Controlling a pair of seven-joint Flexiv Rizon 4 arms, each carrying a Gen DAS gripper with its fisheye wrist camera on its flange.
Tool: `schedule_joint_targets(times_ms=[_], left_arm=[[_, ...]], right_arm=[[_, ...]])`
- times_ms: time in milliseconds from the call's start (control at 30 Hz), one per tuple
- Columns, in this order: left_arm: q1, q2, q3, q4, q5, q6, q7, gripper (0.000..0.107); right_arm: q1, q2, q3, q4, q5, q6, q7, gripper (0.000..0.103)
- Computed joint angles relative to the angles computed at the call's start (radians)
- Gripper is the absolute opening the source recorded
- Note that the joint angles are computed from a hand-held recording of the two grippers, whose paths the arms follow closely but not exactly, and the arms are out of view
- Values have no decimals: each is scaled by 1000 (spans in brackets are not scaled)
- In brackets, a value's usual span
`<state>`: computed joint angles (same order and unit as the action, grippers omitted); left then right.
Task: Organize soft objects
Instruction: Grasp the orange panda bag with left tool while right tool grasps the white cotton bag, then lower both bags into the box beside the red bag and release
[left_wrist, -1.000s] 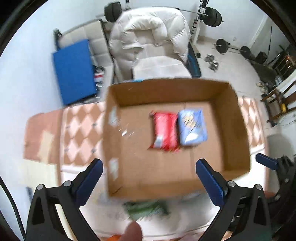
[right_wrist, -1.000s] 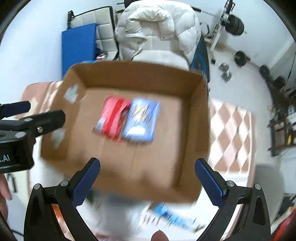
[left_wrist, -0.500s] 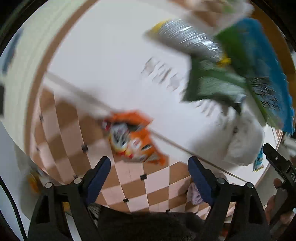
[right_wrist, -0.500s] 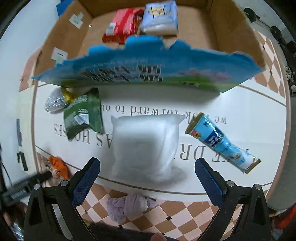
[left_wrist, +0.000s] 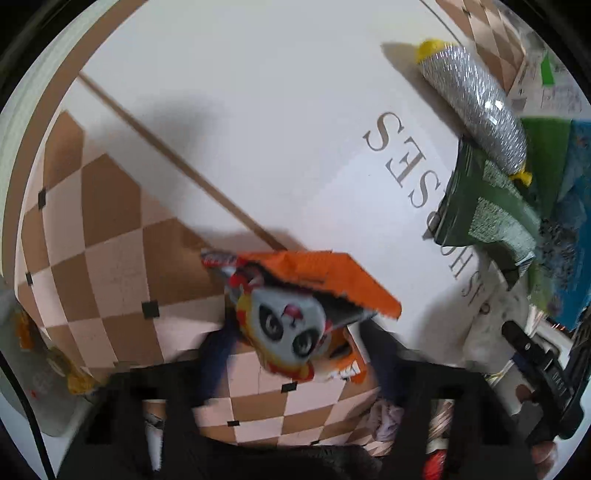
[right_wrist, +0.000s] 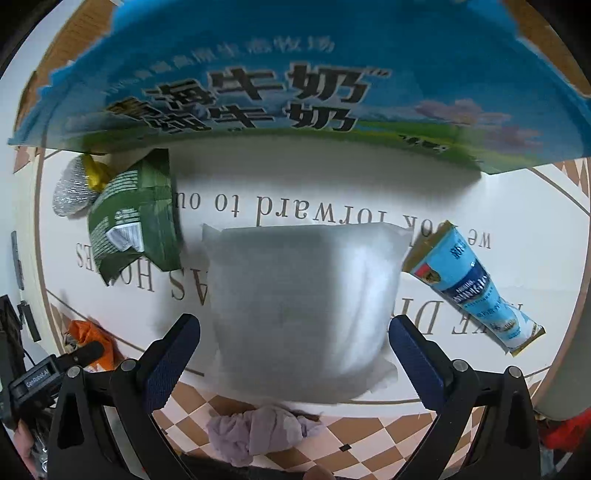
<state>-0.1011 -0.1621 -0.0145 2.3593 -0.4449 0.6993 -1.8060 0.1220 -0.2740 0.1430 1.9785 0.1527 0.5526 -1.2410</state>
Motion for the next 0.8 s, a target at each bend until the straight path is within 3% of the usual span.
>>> schedule_joint_targets(times_ms=[200, 233, 267, 367, 633, 800], left_arm=[[-40, -22, -12, -83, 177, -18, -59, 43], [-51, -26, -16, -102, 210, -28, -71, 43], [-64, -28, -19, -122, 247, -39, -85, 42], [-96, -20, -36, -172, 305, -71, -97, 42], [-168, 30, -98, -362, 256, -137, 4, 42], [-152, -83, -108, -651, 241, -239, 122, 42]], right_arm=[[8, -36, 3, 10, -6, 2, 18, 103], [6, -35, 5, 15, 1, -3, 20, 97], [4, -34, 5, 20, -4, -6, 9, 85], [6, 9, 10, 68, -11, 21, 18, 76], [-28, 242, -1, 107, 108, -45, -62, 73], [-47, 336, -66, -1, 123, -93, -81, 73]])
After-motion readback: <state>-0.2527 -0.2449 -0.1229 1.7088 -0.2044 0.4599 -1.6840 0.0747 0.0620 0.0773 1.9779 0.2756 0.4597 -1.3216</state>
